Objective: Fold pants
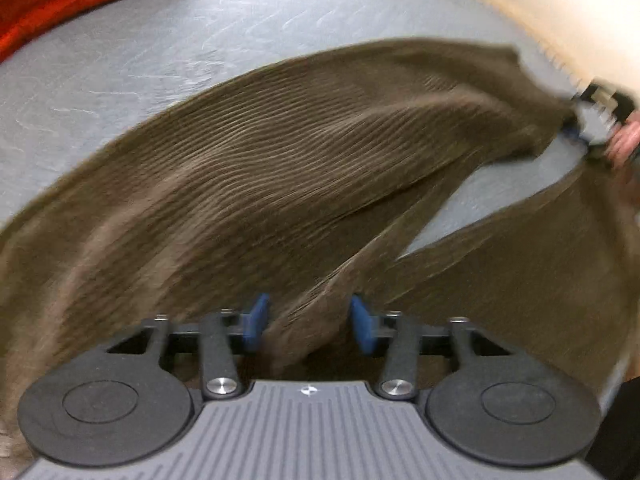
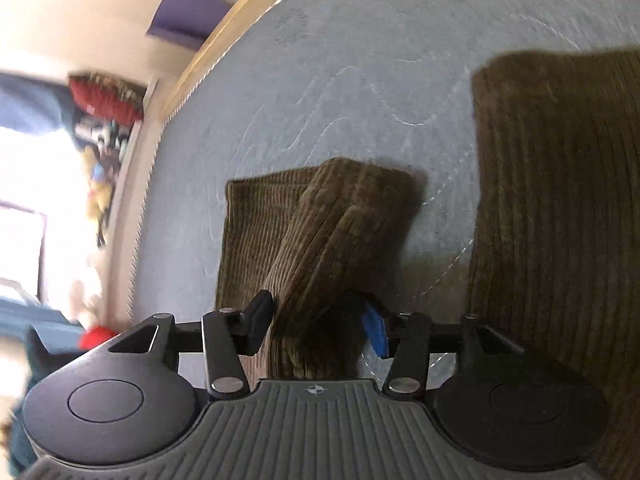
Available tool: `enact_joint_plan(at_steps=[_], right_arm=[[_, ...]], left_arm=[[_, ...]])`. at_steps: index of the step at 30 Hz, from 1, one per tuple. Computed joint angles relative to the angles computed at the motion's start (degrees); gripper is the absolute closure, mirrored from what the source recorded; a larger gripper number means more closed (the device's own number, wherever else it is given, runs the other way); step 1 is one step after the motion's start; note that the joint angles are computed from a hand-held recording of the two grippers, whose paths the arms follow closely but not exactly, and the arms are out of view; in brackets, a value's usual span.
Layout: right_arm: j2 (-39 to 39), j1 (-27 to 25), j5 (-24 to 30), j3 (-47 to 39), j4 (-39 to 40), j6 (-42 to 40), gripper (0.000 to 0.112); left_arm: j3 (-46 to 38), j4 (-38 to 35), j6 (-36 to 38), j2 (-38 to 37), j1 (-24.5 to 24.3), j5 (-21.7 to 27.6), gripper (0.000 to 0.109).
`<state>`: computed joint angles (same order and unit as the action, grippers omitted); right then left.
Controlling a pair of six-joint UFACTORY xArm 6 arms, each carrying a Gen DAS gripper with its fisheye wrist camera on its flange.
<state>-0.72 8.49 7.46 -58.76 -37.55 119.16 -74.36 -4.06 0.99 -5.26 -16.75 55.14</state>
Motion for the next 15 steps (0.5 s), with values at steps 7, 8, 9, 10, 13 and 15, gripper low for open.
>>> enact_joint_plan(at_steps=[7,8,9,10,13,15], right_arm=[[0.5,-3.0,-1.6,-0.8,-22.9,26.2,0.059],[0.9,-3.4,-1.6,-1.2,-26.2,30.0,0.059],[1.1,-3.5,-1.4,-1.5,-27.8,31.6,0.059],[1.8,-3.5,-1.2,-2.0,-27.6,30.9,0.059],[2.4,-2.6,1.6,-3.3,-26.1,27.9,0.061],[2.9,-2.0,4.5,-4.5,-24.4,24.9,0.1]], left_arm=[[0.3,3.2,-5.6,-4.1,4.3,-0.7,0.098],[0.2,2.0,-4.8,-4.3,5.2,0.5,0.098],[0.5,1.9,-4.0,-4.4,5.5,1.1,0.098],[0.7,1.9,-3.3,-4.4,5.6,1.8,0.097],[1.3,1.5,-1.1,-4.7,5.2,3.2,0.097],[1.4,1.3,-0.3,-5.0,4.9,3.0,0.097]])
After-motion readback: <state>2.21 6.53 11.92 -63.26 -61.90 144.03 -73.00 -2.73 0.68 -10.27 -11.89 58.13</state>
